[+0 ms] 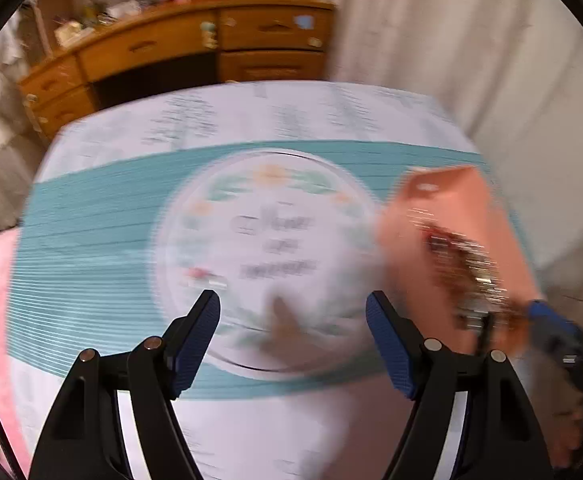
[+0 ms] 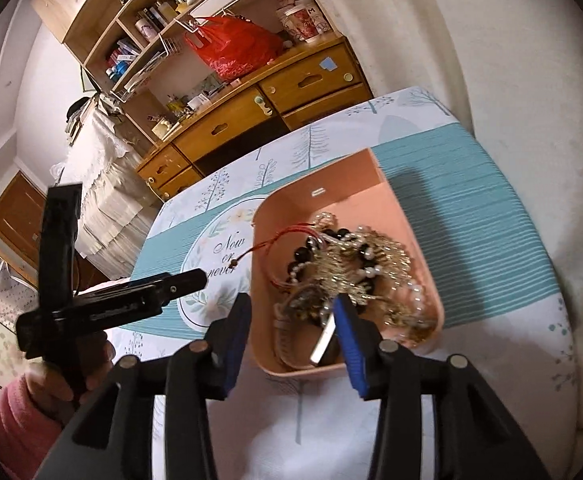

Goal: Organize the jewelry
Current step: 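Grasp the silver ring on the printed circle with the left tool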

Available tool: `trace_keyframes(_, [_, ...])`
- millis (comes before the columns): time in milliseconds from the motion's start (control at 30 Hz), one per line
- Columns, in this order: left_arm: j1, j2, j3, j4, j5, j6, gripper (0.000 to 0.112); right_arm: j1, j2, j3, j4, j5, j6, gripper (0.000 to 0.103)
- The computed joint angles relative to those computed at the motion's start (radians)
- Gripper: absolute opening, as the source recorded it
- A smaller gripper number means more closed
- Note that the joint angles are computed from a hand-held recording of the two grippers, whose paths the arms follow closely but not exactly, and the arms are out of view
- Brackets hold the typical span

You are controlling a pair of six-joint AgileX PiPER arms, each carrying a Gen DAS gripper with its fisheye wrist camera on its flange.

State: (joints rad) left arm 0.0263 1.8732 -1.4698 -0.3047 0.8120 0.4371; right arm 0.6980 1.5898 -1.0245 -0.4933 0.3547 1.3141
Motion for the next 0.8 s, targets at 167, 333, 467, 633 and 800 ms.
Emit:
trace_keyframes(167, [0.051,0.059,-0.02,0.003,-0.074,0.054,0.066,0.03,0.063,-0.083,-0.043,0.069,0.042,0.064])
trace_keyframes(333, [0.058,0.126,-0.037,0.008,-0.103,0.071,0.046,0.04,0.123,-0.16,0.004,0.123,-0.014,0.064])
trace_keyframes(467, [0.057,0.152,-0.033,-0.006,-0.142,0.092,0.046,0.059,0.145,-0.199,-0.036,0.154,0.017,0.064])
trace_keyframes(633, [0.057,0.16,-0.015,-0.046,-0.186,0.12,0.045,0.064,0.164,-0.225,-0.052,0.156,0.016,0.064])
trace_keyframes(800, [0.058,0.147,0.01,-0.073,-0.212,0.141,0.036,0.065,0.157,-0.21,-0.079,0.147,0.057,0.064])
